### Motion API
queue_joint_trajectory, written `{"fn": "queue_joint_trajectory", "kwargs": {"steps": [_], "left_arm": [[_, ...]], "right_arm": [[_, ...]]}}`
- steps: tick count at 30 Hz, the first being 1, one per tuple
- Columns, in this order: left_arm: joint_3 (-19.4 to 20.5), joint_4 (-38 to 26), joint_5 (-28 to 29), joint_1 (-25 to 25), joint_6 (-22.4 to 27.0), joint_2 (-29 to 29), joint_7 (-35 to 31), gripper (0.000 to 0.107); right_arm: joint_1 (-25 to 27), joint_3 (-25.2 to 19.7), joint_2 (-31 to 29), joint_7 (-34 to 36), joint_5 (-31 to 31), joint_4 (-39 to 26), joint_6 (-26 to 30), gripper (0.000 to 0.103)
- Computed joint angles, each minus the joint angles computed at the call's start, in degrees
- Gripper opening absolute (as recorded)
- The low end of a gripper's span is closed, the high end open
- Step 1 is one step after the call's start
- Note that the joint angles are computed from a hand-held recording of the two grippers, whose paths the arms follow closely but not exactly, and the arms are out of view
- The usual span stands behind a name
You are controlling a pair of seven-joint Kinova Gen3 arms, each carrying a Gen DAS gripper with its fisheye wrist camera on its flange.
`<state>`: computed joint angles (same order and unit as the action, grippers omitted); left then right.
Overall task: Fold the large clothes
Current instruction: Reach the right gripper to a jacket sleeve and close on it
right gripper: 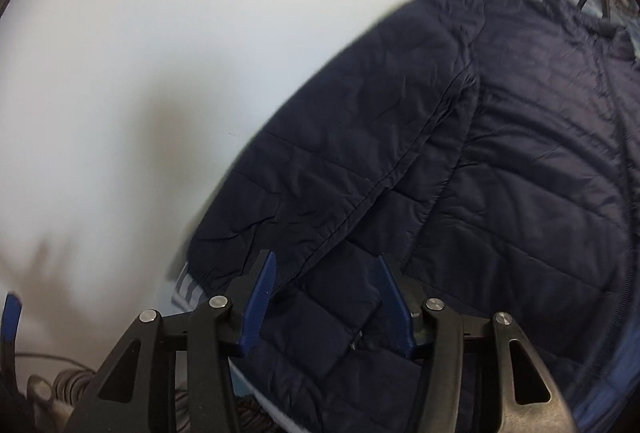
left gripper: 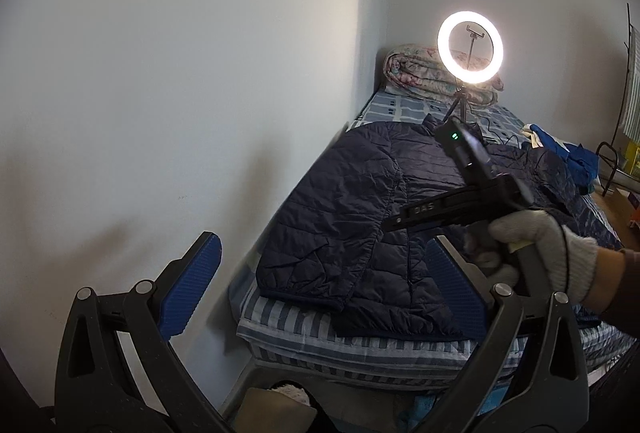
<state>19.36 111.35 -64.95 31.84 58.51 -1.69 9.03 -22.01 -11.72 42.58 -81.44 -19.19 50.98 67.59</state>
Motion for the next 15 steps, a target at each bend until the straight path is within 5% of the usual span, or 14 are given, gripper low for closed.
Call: {"fn": "queue_joint_trajectory", "kwargs": {"steps": [4, 10, 14, 15], "left_arm": [[0.1, 0.0, -0.2, 0.2, 0.6, 0.2, 0.7, 0.103], [-0.5, 0.1, 0.4, 0.0, -0.9, -0.2, -0.3, 0.103], [0.2, -0.3, -0.2, 0.1, 0.5, 0.2, -0.3, 0.103], [0.4, -0.5, -0.5, 0.4, 1.1, 0.4, 0.0, 0.103]], "right_arm": [[-0.1, -0.1, 4.9, -3.3, -1.5, -5.1, 3.3, 0.052], [-0.5, -0.4, 9.9, -6.5, -2.9, -11.3, 7.0, 0.035], [-0.9, -0.4, 10.9, -6.9, -2.8, -12.1, 7.3, 0.002], [-0.9, -0.4, 10.4, -6.4, -2.5, -11.5, 6.8, 0.001]]}}
